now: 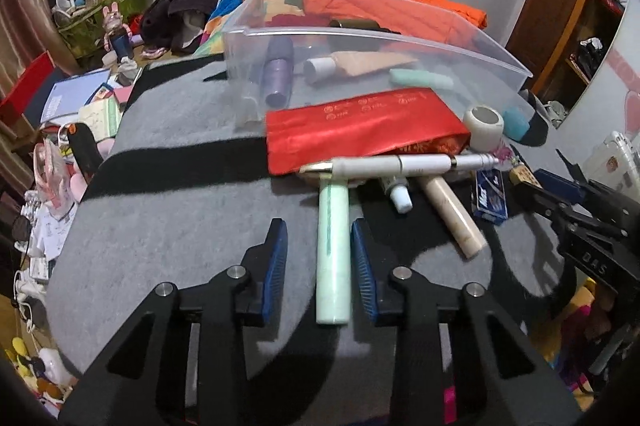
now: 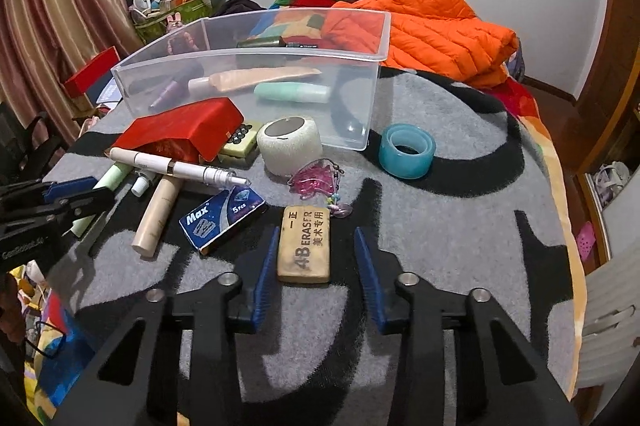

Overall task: Organize objects
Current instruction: 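Grasp the pale green tube with the left tool while the right tool grasps the beige eraser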

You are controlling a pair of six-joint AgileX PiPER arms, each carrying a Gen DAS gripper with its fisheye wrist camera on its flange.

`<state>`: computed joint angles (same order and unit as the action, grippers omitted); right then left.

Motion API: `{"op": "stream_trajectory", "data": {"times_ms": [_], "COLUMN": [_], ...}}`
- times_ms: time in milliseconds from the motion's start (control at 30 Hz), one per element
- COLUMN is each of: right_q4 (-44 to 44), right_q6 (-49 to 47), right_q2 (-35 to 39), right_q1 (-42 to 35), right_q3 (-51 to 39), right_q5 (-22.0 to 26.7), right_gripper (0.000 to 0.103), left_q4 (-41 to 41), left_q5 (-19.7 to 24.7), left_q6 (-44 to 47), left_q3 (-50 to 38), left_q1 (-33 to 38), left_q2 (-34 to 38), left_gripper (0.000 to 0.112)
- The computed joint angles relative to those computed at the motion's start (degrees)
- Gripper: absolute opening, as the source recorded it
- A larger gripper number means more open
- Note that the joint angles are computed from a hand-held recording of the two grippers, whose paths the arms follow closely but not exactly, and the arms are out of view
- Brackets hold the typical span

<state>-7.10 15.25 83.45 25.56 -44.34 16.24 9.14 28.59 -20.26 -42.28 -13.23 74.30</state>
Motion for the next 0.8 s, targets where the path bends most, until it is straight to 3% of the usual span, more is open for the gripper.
{"op": "stream_trajectory", "data": {"times_ms": [33,133,367,700,800], "right_q4": [-1.3,4.8,13.5,15.6,12.5], "right_q6": [1.2,-4.5,-12.8,-14.0,-10.8], "right_q2": [-0.3,-1.3,-5.5,-10.3,-11.4], "right_q1": [0.2,-1.0,-2.4,-2.3,-1.5], "right_q3": [0.2,0.7,2.9,0.8,-0.5], "right_q5": [0.1,0.5,1.9,4.1,4.4], "right_gripper": [0.022,0.022,0.022,0.022,0.022], "left_q4": [0.7,2.2,-11.2,-14.3,-14.8], "left_q5": [-0.9,-2.0,-1.2,1.4,2.4], "left_q6": [-0.6,-1.4,13.5,17.1,18.1], "left_q3": [0.1,0.6,4.6,6.6,5.6], "left_q1": [-0.3,-0.7,3.4,3.4,3.5], "left_q2": [0.3,0.3,-5.7,-13.9,-15.7], "left_gripper": [0.029,0.015,0.015,0.015,0.015]}}
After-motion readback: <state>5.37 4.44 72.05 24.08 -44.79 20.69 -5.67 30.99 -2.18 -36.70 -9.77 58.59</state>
